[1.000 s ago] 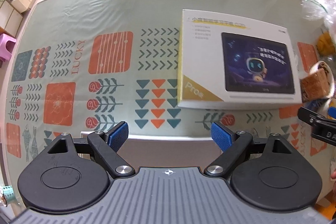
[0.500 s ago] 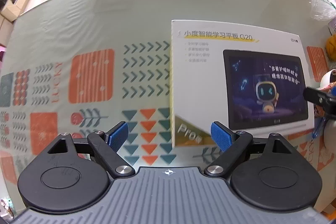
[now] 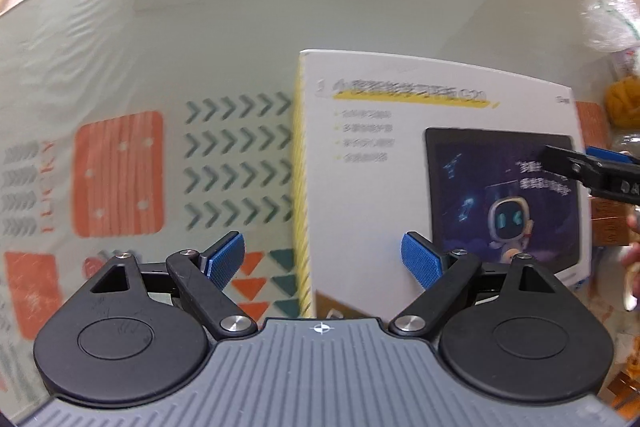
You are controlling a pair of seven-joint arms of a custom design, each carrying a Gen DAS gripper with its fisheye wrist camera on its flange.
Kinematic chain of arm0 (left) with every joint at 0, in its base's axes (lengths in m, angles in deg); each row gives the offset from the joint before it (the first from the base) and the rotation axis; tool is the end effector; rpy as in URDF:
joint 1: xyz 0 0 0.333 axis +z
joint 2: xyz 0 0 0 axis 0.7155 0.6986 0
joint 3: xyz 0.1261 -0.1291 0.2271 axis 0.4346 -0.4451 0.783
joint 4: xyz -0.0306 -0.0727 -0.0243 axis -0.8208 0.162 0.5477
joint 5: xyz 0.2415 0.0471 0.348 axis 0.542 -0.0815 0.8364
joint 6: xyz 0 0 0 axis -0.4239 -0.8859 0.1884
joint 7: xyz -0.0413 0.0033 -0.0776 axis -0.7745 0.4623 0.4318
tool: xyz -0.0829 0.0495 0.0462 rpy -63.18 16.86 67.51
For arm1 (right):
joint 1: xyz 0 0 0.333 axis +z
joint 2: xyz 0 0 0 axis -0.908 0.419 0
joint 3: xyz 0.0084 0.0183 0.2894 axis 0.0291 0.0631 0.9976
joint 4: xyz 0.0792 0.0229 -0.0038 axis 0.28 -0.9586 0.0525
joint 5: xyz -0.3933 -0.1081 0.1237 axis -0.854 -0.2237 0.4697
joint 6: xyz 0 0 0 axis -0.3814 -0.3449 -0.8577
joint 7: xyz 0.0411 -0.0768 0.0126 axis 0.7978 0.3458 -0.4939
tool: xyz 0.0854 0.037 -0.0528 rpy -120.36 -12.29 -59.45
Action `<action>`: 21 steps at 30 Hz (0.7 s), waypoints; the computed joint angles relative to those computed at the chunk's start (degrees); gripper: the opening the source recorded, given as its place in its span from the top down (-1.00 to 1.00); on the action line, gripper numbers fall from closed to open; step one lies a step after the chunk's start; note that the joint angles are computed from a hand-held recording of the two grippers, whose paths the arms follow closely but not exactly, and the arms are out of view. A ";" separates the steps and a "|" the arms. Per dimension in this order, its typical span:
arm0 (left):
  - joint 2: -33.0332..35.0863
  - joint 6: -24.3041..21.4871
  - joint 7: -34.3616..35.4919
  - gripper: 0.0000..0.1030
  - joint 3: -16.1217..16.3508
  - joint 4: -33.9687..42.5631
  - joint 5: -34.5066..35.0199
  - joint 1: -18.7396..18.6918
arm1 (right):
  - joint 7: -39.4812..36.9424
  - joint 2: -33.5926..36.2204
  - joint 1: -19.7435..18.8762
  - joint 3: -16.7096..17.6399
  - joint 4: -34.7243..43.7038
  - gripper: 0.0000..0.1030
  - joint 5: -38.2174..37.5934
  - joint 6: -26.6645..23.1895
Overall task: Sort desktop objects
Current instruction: 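Press both grippers against opposite ends of the tablet box to grip it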
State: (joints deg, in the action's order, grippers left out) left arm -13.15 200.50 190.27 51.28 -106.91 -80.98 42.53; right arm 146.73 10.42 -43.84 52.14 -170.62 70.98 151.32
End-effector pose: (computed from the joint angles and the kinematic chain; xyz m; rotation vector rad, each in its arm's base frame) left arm 0.6999 -0.1600 0.4016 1.6193 -2.5834 0.3585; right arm 0.6165 0.2801 0.3886 -1.5396 2.2750 -0.2053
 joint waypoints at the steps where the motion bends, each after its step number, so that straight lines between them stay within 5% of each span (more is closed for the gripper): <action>1: 0.98 -0.80 1.05 -1.00 -0.36 1.20 -0.98 0.44 | -1.20 -0.02 -0.69 0.34 -0.37 -0.99 1.78 0.78; 9: 12.75 -13.93 0.67 -1.00 -2.08 16.50 -8.71 3.30 | -15.01 -0.52 -6.33 3.76 -4.22 -0.99 22.76 6.33; 14: 14.90 -16.25 2.00 -1.00 -2.58 19.30 -9.71 3.99 | -24.17 0.14 -8.53 5.58 -4.75 -1.00 35.59 6.98; 21: 18.08 -19.20 1.82 -1.00 -2.78 23.62 -10.15 4.15 | -29.84 -0.22 -8.15 5.21 -5.66 -1.00 39.55 8.01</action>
State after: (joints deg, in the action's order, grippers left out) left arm 4.93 181.30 192.09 48.50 -83.29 -91.13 46.68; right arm 116.89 10.20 -51.98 57.35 -176.28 110.52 159.33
